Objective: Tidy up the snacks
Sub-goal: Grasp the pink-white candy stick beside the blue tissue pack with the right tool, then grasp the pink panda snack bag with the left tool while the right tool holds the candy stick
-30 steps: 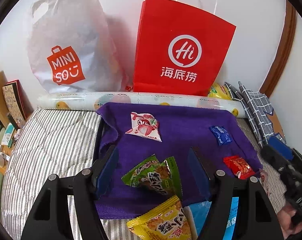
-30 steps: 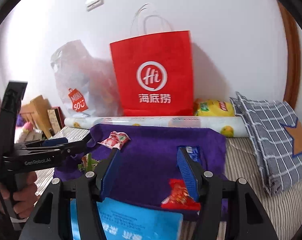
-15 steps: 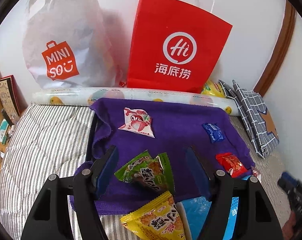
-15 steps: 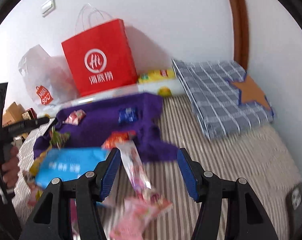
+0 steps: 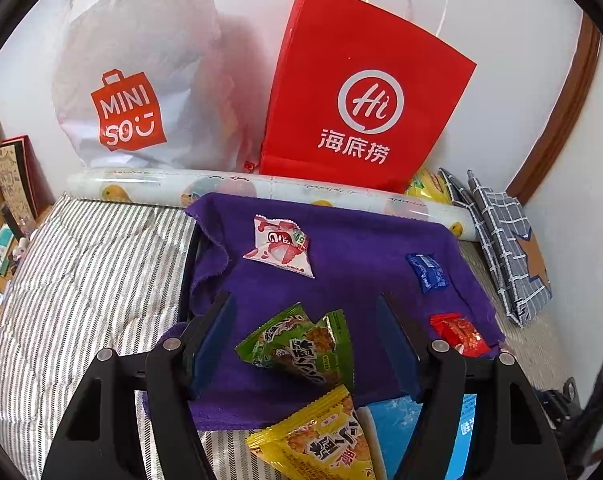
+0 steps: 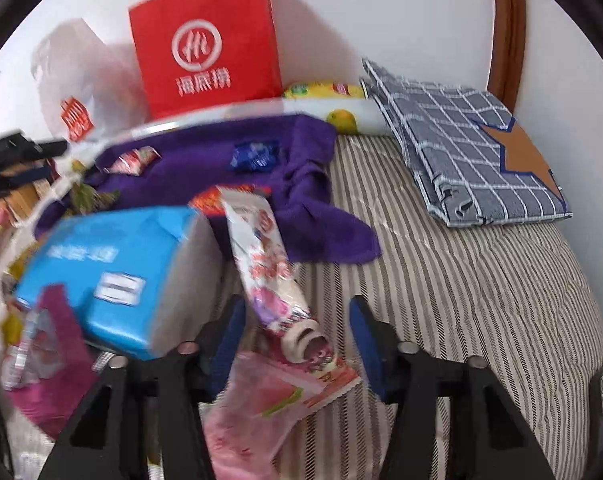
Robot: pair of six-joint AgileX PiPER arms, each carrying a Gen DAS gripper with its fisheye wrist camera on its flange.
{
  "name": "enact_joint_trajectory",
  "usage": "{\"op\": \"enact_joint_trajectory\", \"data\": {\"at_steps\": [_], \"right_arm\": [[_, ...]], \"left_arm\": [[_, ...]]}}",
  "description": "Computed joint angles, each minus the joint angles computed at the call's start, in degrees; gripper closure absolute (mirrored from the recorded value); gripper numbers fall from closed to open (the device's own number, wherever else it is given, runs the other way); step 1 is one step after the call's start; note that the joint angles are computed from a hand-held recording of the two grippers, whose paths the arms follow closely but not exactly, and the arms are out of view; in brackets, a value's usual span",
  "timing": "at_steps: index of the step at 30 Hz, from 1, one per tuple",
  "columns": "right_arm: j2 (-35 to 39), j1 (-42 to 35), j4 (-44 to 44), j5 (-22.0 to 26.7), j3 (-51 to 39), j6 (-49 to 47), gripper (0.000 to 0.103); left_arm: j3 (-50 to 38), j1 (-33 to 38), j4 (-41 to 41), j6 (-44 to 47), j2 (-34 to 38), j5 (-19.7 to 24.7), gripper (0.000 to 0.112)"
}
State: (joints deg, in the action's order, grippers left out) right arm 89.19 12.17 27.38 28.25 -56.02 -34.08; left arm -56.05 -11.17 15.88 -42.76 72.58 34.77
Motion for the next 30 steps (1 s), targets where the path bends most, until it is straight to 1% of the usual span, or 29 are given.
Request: {"op": "enact_joint_trajectory", "data": {"at_steps": [3,6,10,12,14,16,18,22,24,26,30], "right_arm": [[-0.1,-1.6,1.6,1.6,-0.5,-1.5,0.079],[-2.4,-3.6,5.1,2.9,-0.1,-4.0,0.080],[-7.0,-4.9,2.4,3.6,0.5,-1.0,0.080],[-9.3,-5.8,1.3,4.6,0.9,0.5,0.080],[-11.4,-6.7,1.3,5.7,1.4,0.9,0.080],[-13.8,-7.6,2.2,5.8,2.8,0.7,0.080],[-15.8,-8.5,2.8,6.5,4.0,0.7,0.080],[-18.4,-10.2,4.7,9.1,5.2,-0.3,0.080],[-19.8,-10.3,5.1,9.5,6.2,-0.5,0.080],[-21.0,-10.2,4.5,9.7,7.2,-0.1,0.080],[-22.8,-9.8,2.5,9.4,8.8,1.3,0.080]], "left_arm": [[0.0,-0.6,1.4,-1.0,0.0,0.1,0.042],[-0.1,-0.3,0.7,-0.4,0.0,0.3,0.043],[0.0,0.9,-2.9,3.5,-1.0,0.3,0.044],[1.0,0.9,-3.2,3.5,-2.7,1.1,0.044],[2.9,1.7,-6.4,5.9,-5.2,1.4,0.044],[4.5,2.2,-9.5,8.4,-8.0,2.9,0.044],[6.1,1.7,-10.0,8.9,-10.7,4.5,0.044],[9.8,-1.3,-9.8,6.6,-16.2,7.5,0.045],[11.5,-4.1,-8.5,3.6,-18.3,9.1,0.044],[13.4,-6.1,-8.9,1.8,-20.2,9.3,0.044],[16.8,-8.8,-11.3,-0.9,-21.8,7.7,0.042]]}}
